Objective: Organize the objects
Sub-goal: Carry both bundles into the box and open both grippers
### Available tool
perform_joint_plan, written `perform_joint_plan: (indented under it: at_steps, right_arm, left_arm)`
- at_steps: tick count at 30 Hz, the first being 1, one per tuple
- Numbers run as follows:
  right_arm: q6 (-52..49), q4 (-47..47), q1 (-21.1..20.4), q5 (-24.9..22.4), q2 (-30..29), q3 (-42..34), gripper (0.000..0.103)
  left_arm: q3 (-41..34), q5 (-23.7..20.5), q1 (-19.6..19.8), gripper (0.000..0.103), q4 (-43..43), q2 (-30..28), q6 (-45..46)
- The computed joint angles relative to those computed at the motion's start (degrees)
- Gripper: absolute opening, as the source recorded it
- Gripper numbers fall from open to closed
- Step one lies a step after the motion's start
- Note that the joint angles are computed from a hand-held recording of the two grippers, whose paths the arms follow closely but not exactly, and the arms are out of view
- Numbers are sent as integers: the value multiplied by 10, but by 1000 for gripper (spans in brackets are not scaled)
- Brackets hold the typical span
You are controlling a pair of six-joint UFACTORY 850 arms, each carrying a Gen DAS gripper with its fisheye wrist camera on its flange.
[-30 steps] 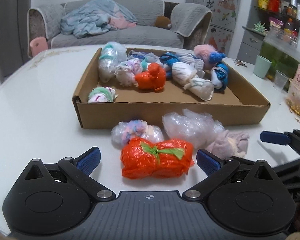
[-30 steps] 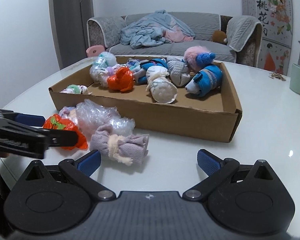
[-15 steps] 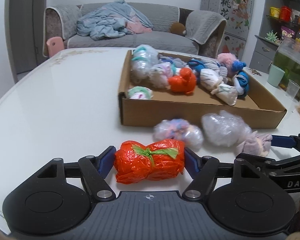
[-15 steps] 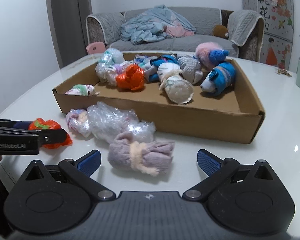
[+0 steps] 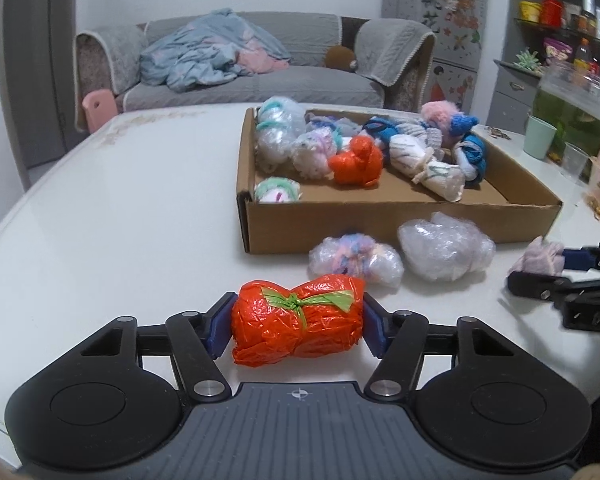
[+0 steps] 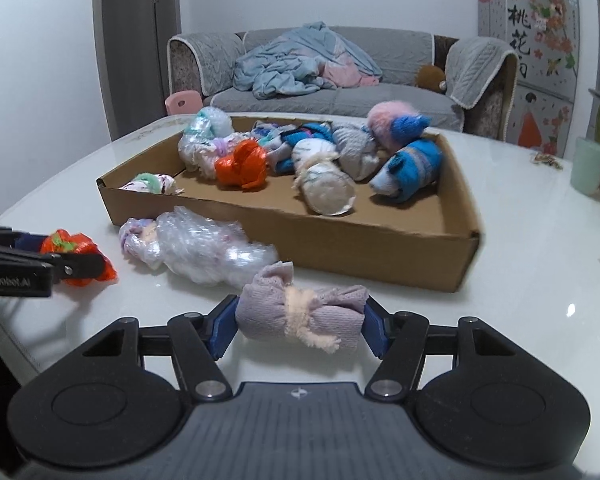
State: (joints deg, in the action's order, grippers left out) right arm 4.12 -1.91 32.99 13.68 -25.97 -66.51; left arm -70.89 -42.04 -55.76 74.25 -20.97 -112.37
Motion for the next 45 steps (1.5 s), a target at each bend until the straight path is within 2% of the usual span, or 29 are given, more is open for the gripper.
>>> perform_joint_plan:
  at_steps: [3, 11, 14, 18, 25, 29, 34, 37, 45]
  right_arm:
    - [28, -50, -18, 1, 19, 8, 60]
    - [249, -368, -54, 15, 35, -37, 60]
    - [345, -495, -61, 27, 25, -72, 60]
    - [402, -590, -62, 38, 7, -112, 60]
    - [591, -818, -60, 49, -40, -195, 61]
    - [728, -970, -56, 72, -83, -259, 61]
    - [875, -1149, -54, 120, -135, -338, 61]
    - [916, -1213, -55, 153, -160, -376, 61]
    - [993, -1347, -51, 244, -235, -487, 61]
  left_arm:
    - [-8, -2, 1, 68, -3, 9, 31]
    - [-87, 0, 16, 68, -19, -7, 174]
    - [-117, 10, 24, 68, -28, -20, 227]
    - [-156, 27, 38, 68, -50, -38, 287]
    - [-206, 61, 60, 68, -103, -65, 388]
    - [-239, 101, 83, 68, -204, -86, 503]
    - [-283, 116, 114, 68, -370, -122, 718]
    - [-290, 120, 128, 68, -440, -134, 812]
    - [-298, 126, 153, 68, -577, -157, 965]
